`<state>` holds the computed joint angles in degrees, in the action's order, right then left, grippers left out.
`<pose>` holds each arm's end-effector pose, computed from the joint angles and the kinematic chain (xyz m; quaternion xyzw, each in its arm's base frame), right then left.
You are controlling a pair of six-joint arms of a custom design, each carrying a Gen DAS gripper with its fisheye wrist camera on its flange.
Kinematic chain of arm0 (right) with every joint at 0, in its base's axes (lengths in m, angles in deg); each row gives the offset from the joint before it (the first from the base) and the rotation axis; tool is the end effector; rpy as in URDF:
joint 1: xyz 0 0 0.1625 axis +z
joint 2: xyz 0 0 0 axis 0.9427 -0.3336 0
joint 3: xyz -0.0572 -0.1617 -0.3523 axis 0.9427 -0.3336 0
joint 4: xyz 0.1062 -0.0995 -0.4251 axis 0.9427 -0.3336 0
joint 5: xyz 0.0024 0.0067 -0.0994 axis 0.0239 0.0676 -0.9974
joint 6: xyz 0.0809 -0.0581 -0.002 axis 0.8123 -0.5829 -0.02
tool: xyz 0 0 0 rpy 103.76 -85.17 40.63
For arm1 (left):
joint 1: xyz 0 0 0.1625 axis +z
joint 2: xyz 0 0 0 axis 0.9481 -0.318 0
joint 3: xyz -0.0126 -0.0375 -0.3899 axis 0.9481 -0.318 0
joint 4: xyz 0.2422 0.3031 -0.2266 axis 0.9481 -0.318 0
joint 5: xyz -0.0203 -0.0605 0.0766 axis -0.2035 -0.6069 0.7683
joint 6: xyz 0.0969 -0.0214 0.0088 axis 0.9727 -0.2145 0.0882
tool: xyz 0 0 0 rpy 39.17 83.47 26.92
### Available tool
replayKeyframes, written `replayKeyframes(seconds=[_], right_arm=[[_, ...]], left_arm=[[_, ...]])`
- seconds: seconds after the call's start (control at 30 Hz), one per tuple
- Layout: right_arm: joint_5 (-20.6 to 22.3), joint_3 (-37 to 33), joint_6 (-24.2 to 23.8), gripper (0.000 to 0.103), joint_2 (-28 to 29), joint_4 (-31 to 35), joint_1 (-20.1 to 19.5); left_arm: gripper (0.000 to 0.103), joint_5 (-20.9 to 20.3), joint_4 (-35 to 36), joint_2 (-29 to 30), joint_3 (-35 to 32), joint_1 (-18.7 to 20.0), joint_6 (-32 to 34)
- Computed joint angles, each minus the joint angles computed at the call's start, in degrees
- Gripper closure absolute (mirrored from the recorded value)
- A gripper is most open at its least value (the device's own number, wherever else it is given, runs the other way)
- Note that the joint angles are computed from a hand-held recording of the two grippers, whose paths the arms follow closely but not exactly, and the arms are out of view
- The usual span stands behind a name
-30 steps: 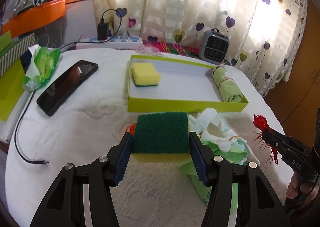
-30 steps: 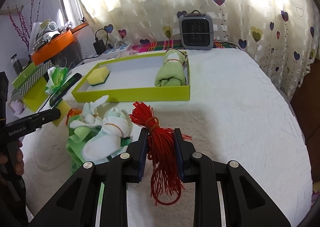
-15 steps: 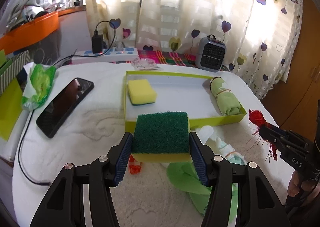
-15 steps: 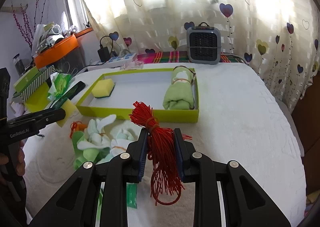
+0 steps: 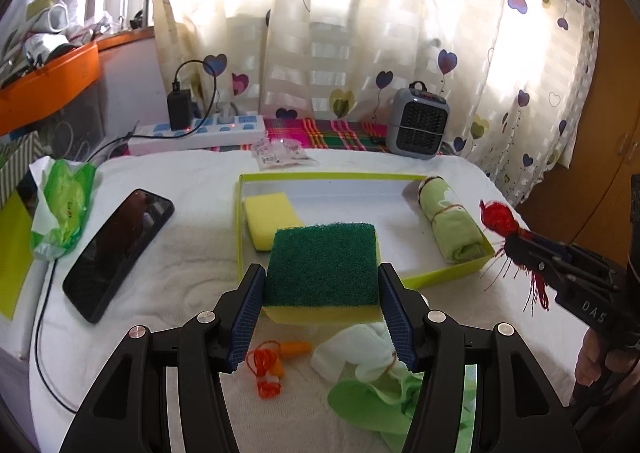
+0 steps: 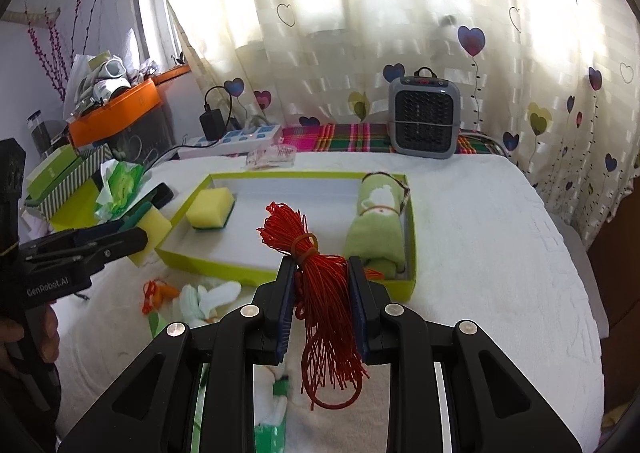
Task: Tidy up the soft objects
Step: 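Carry the sponge and red cord over the box lid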
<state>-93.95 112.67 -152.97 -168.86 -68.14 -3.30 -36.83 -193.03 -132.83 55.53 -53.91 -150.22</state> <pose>-0.0204 -0.4476 0.3193 0.4221 -0.8626 0.2518 0.1200 -0.3591 -0.3447 -0.0493 0.0054 0.8286 -0.4456 0.3390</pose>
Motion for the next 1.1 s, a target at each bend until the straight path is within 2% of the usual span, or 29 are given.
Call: replayKeyframes(seconds=[0.53,0.93,1.1], right_arm=[[-3.7,-5.0,6.3,0.077,11.2,-4.5,7.2],[-9.8,-8.5,7.7,0.077,20.4,-10.3,10.5],[-11.6,-8.8,6.7,0.077,22.3,-12.1,11.1]], left_arm=[[0.047,0.0,-6.9,1.4,-0.6,5.2,7.3],[0.047,-0.9,-8.9,3.5,-2.6,9.0,12.2],[0.047,-1.9,-8.0,4.1,-3.3,10.0,12.2]])
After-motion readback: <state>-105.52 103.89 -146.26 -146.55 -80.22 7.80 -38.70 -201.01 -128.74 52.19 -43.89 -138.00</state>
